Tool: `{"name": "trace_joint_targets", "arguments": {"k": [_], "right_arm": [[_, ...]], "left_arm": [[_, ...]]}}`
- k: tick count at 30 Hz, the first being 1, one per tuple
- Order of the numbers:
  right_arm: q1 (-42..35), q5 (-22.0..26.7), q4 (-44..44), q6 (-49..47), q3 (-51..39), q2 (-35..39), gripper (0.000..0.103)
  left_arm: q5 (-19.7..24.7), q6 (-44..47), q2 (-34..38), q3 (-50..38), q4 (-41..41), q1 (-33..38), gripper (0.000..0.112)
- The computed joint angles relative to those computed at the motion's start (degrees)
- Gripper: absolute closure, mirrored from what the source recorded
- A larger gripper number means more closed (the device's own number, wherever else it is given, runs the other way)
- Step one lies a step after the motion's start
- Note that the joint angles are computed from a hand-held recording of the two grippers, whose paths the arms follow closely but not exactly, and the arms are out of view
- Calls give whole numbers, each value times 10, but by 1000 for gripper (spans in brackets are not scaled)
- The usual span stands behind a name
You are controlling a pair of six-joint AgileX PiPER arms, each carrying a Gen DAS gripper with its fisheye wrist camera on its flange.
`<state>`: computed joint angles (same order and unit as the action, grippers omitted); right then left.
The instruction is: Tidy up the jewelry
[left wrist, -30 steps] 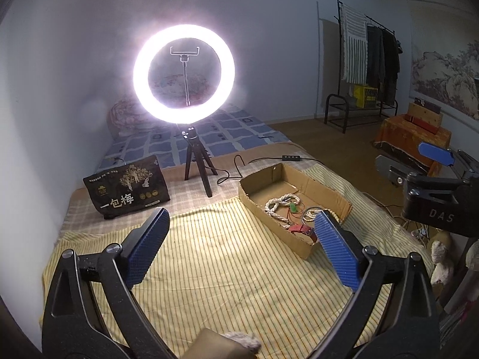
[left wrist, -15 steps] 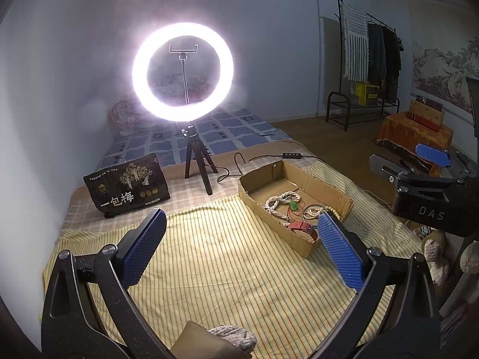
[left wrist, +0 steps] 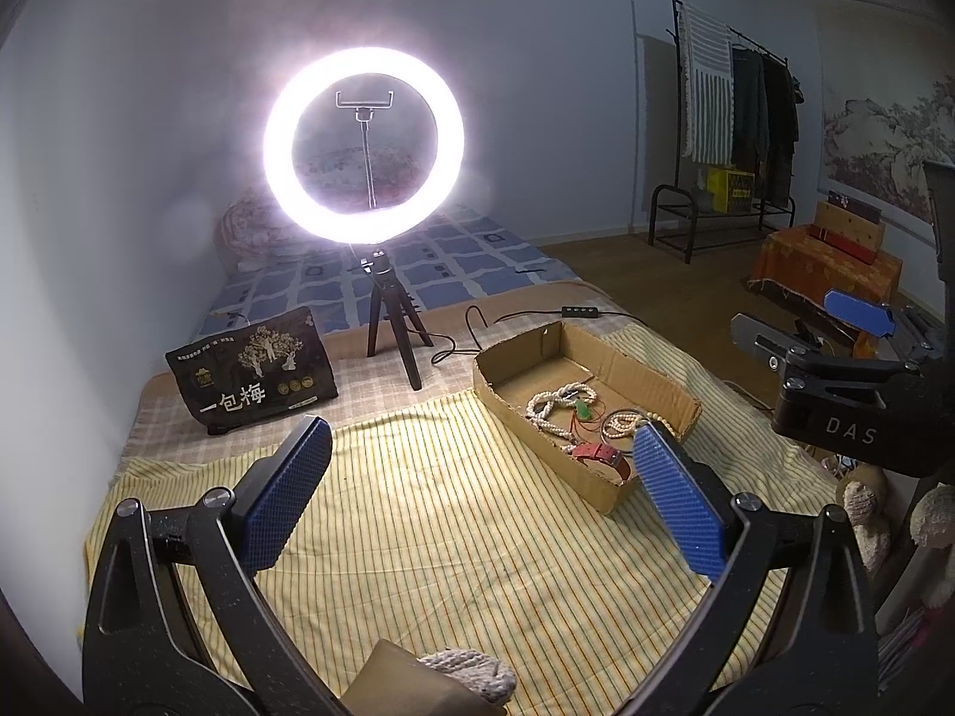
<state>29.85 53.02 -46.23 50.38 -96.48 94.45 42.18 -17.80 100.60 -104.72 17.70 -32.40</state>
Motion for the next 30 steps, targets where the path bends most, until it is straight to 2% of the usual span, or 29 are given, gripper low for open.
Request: {"name": "trace_joint_targets", "arguments": {"k": [30], "right_arm": [[-4, -4, 5, -3, 14, -5, 0]], "left_arm": [[12, -22, -3, 0, 2, -4, 10]]}}
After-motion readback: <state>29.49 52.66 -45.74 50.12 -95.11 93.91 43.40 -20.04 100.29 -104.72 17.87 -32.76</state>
